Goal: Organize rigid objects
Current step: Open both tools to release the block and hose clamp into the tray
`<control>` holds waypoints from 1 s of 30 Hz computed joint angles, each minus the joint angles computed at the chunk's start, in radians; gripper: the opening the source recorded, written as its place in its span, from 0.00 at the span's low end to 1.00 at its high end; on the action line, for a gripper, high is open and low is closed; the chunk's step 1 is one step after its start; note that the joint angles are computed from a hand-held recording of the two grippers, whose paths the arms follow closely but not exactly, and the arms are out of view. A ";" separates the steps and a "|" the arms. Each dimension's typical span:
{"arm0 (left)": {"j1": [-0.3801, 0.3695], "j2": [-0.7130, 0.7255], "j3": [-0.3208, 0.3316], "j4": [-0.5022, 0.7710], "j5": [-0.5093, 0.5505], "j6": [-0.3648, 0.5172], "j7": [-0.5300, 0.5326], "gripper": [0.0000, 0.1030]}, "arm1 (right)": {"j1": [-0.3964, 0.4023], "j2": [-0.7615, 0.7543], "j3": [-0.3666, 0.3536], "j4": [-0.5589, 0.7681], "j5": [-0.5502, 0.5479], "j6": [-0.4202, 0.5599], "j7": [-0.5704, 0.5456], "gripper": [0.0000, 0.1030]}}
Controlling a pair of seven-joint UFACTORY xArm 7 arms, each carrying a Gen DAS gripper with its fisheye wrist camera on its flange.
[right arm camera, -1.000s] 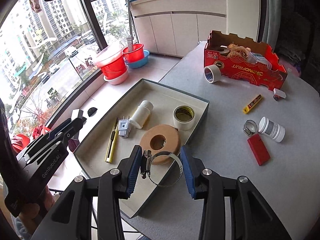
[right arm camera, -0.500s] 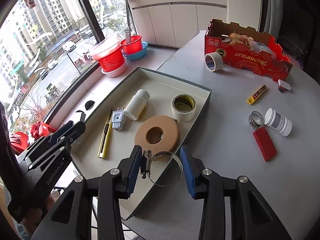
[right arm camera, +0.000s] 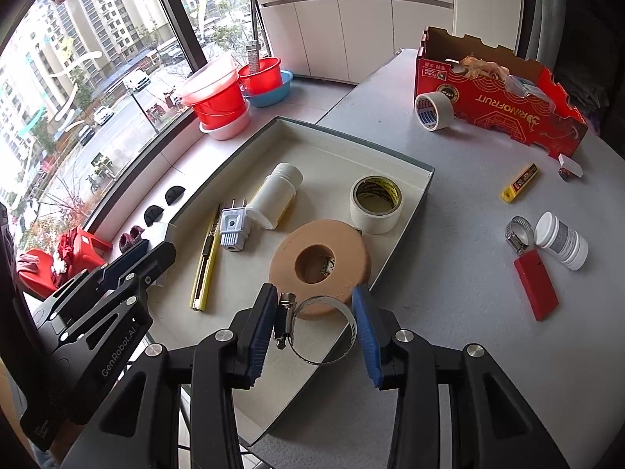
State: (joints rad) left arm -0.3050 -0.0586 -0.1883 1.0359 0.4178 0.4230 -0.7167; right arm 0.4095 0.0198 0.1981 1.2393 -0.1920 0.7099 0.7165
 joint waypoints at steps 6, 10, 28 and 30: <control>-0.010 0.035 0.004 0.013 -0.005 0.022 0.011 0.24 | 0.002 0.035 -0.003 0.008 0.020 -0.004 -0.007 0.40; -0.017 0.048 0.011 0.011 -0.006 0.029 0.016 0.24 | 0.010 0.058 -0.003 0.010 0.040 -0.014 -0.026 0.40; -0.034 0.046 0.013 0.015 0.074 0.070 -0.047 1.00 | -0.011 -0.031 -0.015 -0.063 -0.041 -0.003 0.083 0.93; -0.037 0.045 0.009 0.019 0.068 0.078 -0.037 1.00 | -0.022 -0.055 -0.014 -0.094 -0.017 -0.012 0.090 0.93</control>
